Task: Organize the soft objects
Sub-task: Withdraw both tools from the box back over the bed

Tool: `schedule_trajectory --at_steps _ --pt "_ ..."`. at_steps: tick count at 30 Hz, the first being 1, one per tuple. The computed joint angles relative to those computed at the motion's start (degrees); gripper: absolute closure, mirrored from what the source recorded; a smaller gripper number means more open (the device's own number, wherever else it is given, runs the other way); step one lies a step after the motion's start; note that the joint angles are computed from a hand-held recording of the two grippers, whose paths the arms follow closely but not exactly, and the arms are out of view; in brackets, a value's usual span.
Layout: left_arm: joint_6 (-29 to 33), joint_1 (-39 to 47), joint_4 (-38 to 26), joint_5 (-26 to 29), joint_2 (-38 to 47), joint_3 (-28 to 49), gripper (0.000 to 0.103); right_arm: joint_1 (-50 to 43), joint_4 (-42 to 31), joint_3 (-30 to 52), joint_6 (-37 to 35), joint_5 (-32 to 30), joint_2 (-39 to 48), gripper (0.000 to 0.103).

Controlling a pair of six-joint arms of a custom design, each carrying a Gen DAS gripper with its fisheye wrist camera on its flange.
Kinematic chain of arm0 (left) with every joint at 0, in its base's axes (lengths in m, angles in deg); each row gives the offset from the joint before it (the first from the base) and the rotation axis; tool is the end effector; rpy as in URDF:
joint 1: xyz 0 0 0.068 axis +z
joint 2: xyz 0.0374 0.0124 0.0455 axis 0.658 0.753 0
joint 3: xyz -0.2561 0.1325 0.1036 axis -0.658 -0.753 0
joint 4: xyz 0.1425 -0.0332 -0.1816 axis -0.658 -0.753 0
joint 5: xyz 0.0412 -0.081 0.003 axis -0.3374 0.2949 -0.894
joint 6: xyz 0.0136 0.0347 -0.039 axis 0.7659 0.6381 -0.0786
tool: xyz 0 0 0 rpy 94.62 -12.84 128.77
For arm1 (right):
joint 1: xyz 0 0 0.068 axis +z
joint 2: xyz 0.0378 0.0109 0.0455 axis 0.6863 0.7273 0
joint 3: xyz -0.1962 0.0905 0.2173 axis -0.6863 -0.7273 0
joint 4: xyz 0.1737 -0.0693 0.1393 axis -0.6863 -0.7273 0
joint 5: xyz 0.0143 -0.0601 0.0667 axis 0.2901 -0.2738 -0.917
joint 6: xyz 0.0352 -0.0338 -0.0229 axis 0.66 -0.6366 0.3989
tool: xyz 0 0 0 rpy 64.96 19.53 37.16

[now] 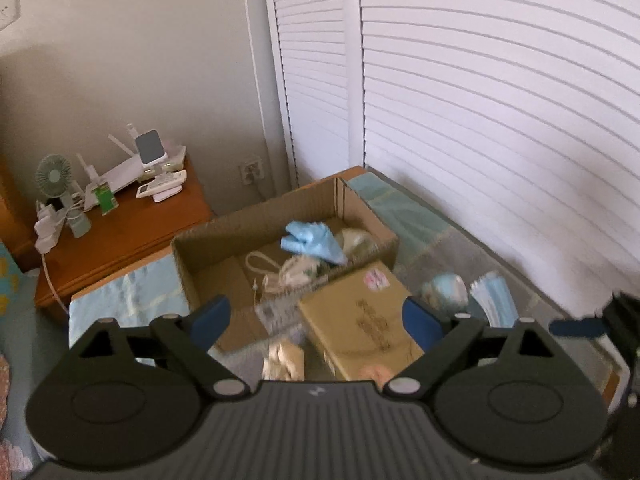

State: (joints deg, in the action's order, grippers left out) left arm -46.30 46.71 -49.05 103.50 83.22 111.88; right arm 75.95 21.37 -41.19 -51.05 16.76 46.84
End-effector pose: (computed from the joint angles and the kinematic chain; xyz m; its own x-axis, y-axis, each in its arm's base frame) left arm 0.3626 0.0211 0.2283 -0.5362 0.4126 -0.7364 0.5254 0.8459 0.0914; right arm 0.2268 0.1324 0.1688 -0.6486 -0.0776 -0.7571 -0.1448 0.9892 0.0227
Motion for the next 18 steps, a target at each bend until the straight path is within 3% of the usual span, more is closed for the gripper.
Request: schedule_trajectory --at_steps 7,11,18 --pt "2.3 4.3 8.6 3.1 -5.5 -15.4 0.01 -0.3 2.1 -3.1 1.0 -0.7 -0.3 0.0" --pt "3.0 5.8 14.1 2.2 -6.5 -22.3 0.01 -1.1 2.8 -4.0 1.8 -0.9 0.3 0.0" --pt "5.6 7.0 23.6 0.8 -4.3 -29.6 0.01 -1.9 4.1 -4.9 1.3 -1.6 2.2 0.0"
